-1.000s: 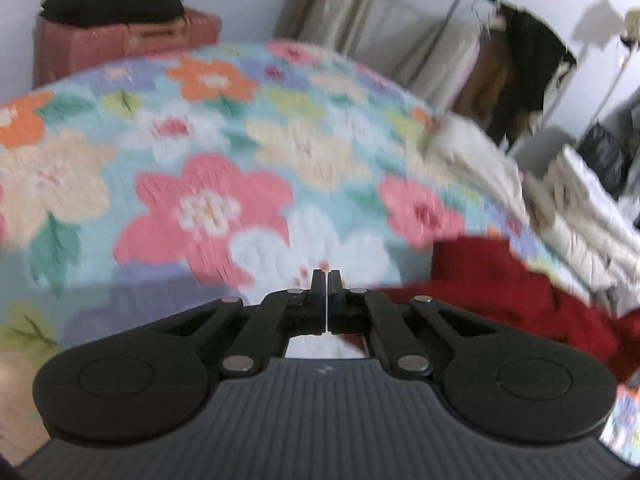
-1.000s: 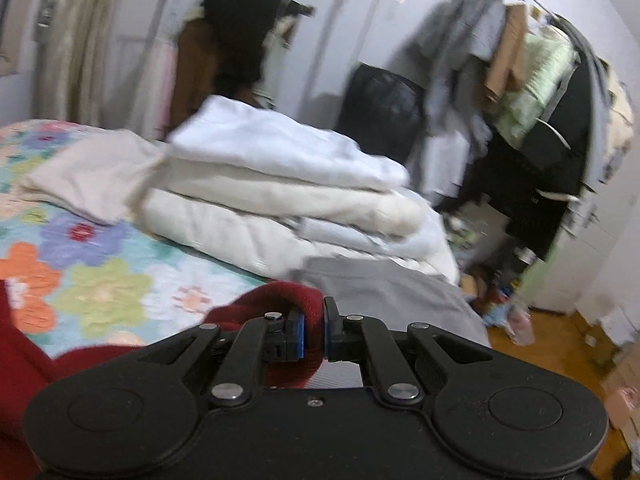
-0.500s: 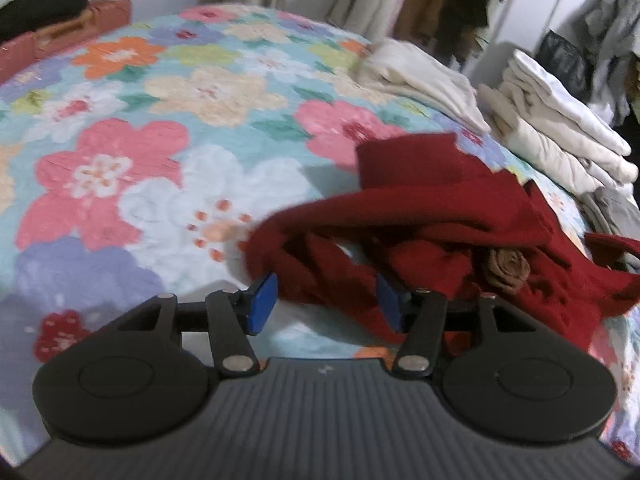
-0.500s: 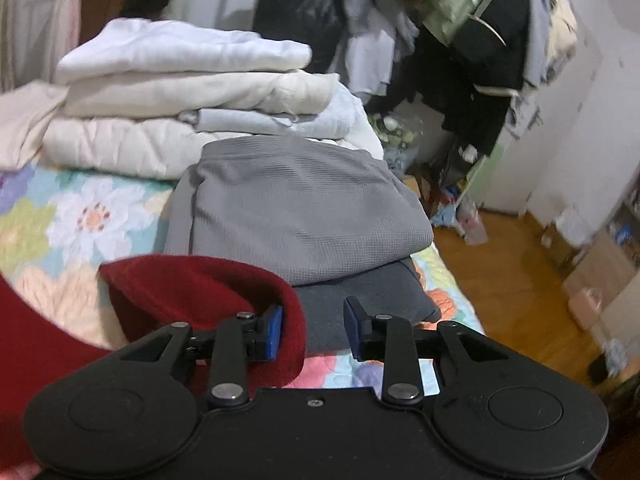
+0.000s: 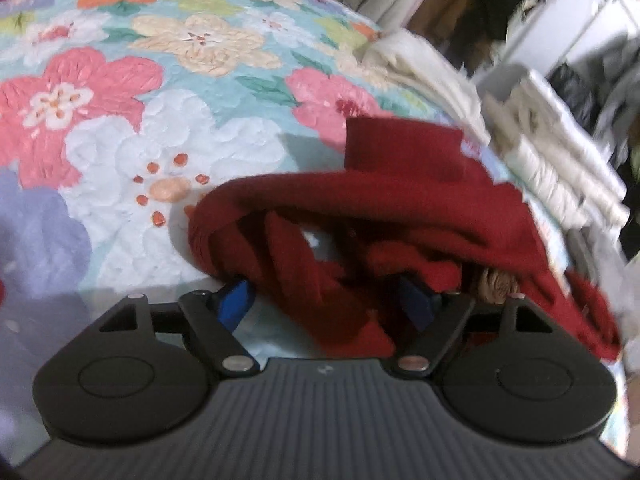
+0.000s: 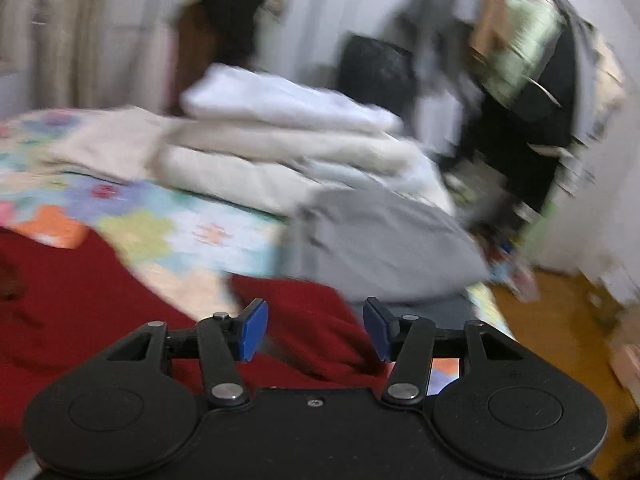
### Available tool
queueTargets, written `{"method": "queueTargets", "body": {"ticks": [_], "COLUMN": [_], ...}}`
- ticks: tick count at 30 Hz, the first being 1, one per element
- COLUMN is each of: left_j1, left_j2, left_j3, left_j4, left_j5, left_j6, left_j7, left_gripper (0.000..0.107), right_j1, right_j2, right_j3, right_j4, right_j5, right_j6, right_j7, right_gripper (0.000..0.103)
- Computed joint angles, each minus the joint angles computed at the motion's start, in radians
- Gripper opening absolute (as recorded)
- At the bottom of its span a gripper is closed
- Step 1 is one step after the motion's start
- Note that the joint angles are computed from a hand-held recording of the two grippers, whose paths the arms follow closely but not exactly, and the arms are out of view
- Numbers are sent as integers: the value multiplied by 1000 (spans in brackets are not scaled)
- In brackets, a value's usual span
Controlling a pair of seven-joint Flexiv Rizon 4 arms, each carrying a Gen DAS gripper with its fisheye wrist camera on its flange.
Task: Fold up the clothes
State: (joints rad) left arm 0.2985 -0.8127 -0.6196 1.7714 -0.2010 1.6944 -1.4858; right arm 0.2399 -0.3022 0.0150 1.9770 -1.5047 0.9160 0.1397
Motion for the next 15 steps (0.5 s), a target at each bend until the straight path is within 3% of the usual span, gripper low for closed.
{"method": "queueTargets", "body": {"ticks": [1, 3, 9, 12, 15], "left_j1": [-2, -8, -67, -37, -79], "left_j2": [-5, -10, 82, 175, 259], "left_j3": [1, 7, 127, 138, 228], "left_j4": [-3, -4, 30, 94, 147], "left_j5": [8, 21, 50, 89, 104], "left_j6": [12, 43, 159, 211, 251], "left_j7": [6, 5, -90, -152, -194], "left_gripper": [27, 9, 8, 7, 7], "right_j1": [-4, -2, 30, 68, 116], "right_j2": [-7, -36, -152, -192, -203], "right_j3": [0, 4, 23, 24, 23], "right_j4": [-7, -32, -125, -158, -162], "right_j5": [-41, -99, -110, -64, 35], "right_j6": [45, 125, 370, 439, 444], "right_j7": [0, -44, -181, -270, -392], "right_gripper": [59, 60, 60, 60, 59]}}
